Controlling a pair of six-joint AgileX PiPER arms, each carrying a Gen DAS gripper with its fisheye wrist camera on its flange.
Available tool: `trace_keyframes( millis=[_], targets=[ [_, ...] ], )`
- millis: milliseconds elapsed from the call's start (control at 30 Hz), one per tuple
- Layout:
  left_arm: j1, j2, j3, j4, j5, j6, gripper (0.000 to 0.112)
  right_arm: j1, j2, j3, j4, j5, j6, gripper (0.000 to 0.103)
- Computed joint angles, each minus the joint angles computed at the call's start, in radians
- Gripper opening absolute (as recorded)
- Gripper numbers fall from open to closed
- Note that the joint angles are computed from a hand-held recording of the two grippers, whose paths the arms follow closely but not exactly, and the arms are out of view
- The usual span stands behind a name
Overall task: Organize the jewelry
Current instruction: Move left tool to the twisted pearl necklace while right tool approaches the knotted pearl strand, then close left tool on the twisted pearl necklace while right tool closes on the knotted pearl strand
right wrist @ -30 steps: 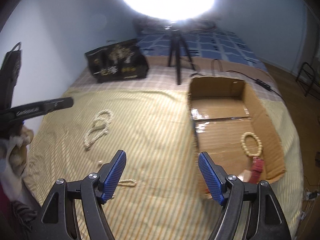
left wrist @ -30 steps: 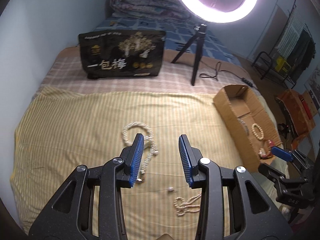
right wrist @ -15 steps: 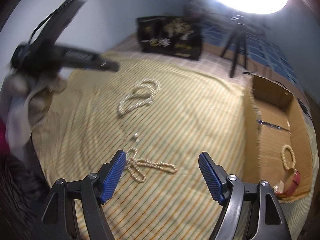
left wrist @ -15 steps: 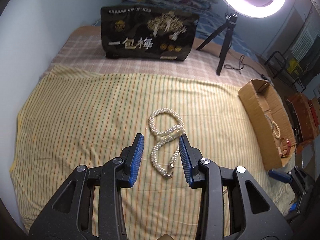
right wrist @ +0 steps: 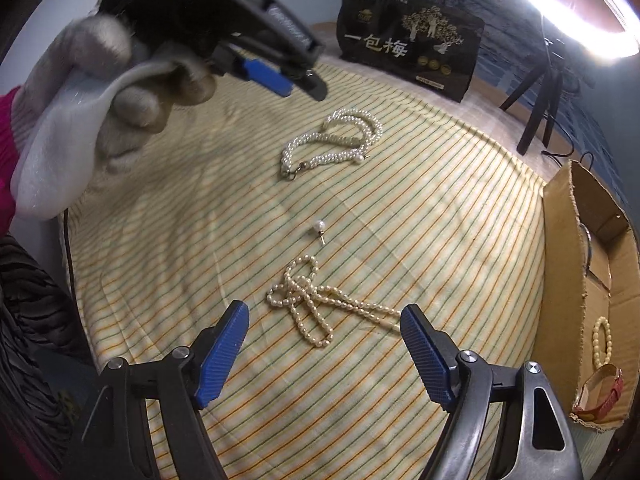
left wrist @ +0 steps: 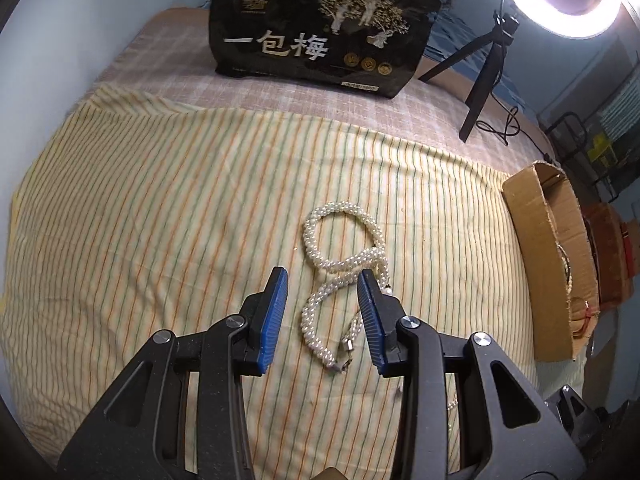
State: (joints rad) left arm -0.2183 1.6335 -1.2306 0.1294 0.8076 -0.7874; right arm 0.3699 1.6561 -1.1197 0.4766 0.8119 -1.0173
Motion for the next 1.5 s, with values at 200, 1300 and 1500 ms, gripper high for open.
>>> trace_keyframes(
  millis=[200,1300,1500],
  targets=[
    [-0.036,0.086,-0.067,0.019,0.019,0.035,0.036,0.007,0.022,-0.006,-0.004,-0.011,-0.004,0.08],
    [0.018,0.134,0.0,-0.057,-0.002,0.114,0.021,0.056,0.151,-0.054,-0.002,-0.07,-0.024,0.064],
    [0.0,0.142,0.007,-0.013,-0.02,0.083,0.021,0.093,0.152,-0.046,-0.065,-0.108,0.029,0.065]
  ],
)
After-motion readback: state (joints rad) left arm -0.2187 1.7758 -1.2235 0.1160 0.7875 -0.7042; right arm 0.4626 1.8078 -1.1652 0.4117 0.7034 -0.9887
